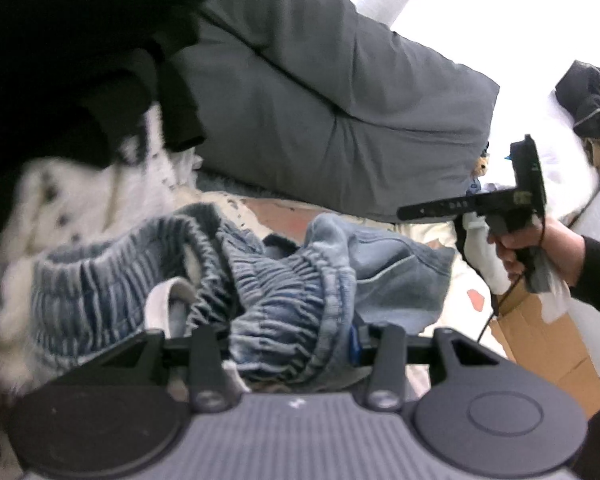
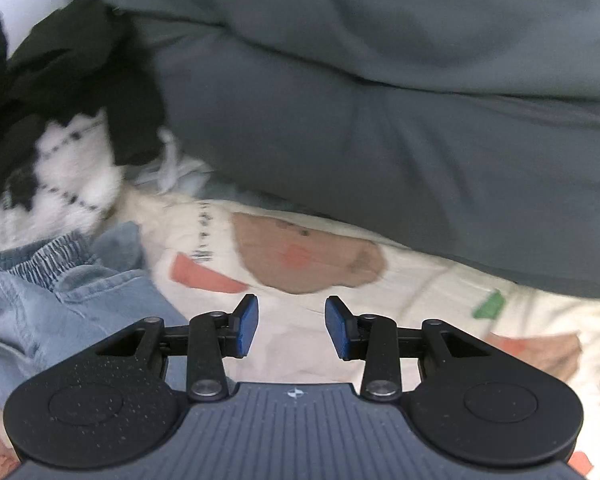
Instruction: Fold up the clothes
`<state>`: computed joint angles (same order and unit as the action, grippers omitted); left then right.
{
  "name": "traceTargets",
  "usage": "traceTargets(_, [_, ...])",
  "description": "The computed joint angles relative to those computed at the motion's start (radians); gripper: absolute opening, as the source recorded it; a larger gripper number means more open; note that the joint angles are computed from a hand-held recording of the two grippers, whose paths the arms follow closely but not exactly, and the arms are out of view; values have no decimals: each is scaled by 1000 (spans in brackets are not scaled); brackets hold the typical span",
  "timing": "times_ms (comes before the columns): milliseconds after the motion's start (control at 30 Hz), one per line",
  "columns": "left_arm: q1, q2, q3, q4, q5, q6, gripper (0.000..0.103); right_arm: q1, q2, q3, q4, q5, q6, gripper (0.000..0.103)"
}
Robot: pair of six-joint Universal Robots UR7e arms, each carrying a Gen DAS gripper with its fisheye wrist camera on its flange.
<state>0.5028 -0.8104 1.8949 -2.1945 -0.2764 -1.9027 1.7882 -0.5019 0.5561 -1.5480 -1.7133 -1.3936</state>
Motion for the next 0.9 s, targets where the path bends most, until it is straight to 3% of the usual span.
traceTargets(67, [-19, -8, 3, 91, -11, -103, 45, 11, -19, 46, 18, -20, -24, 45])
traceTargets(167, [-41, -16, 12, 176, -33, -205, 45, 30, -57, 140, 18, -45, -58, 54])
traceTargets(433, [-84, -26, 42, 280, -71, -373, 45, 74, -133, 373, -35, -76, -105, 55])
traceTargets(767, [-99, -29, 57, 300, -86, -434, 45, 109, -89, 458, -36, -143, -2, 56])
traceTargets(900, [-95, -34, 87, 245, -88, -412, 45, 112, -61, 452, -24, -168, 60, 57])
